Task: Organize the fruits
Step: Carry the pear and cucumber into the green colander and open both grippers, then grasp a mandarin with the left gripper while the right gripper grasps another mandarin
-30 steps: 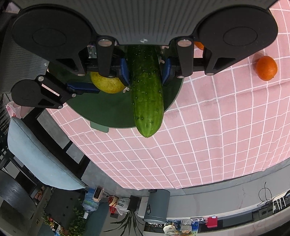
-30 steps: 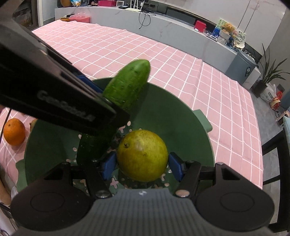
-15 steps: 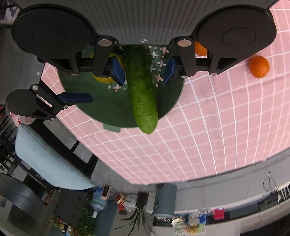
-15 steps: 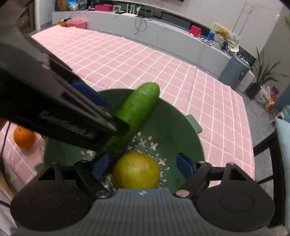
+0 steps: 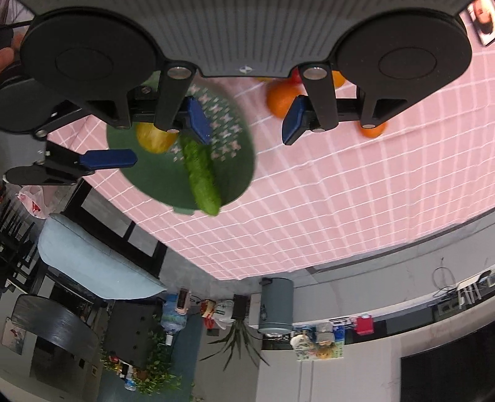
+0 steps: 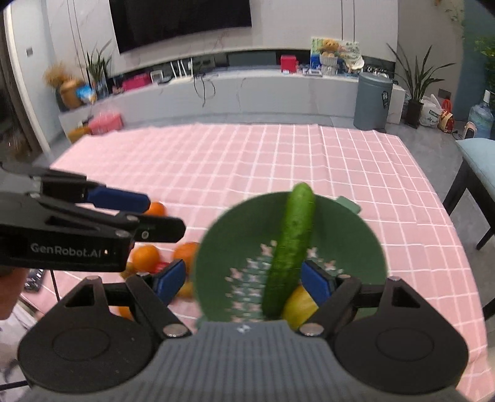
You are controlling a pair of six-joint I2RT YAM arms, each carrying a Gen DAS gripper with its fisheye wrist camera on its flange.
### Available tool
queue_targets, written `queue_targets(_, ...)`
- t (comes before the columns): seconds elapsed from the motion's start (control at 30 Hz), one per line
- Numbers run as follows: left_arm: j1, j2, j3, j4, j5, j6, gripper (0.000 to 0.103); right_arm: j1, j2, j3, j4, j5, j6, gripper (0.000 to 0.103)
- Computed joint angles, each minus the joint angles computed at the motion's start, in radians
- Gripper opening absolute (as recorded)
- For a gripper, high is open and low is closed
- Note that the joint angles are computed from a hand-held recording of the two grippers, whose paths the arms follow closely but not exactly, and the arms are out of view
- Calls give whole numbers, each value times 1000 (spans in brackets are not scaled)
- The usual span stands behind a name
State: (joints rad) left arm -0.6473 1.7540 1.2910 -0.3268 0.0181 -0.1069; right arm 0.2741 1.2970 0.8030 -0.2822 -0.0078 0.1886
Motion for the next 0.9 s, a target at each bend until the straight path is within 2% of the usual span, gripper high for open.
queue_targets(0.23, 110, -114, -127, -25, 54, 26, 63, 190, -74, -76, 83, 111, 159, 78)
queue_targets(0.43, 185, -134, -181, -79, 116, 61, 63, 364, -38, -117, 143, 230, 291, 65)
queue_targets(0.6, 198, -137, -249, -52, 189, 73, 63, 428, 56, -113, 151, 311, 310, 45)
queue_targets(0.7, 199, -104, -254, -45, 209, 73, 63, 418, 87, -121, 150, 298, 310, 34)
queue_targets(0.9, 181, -15, -218, -41, 213, 55, 63, 391, 117, -143, 171, 259, 345, 32)
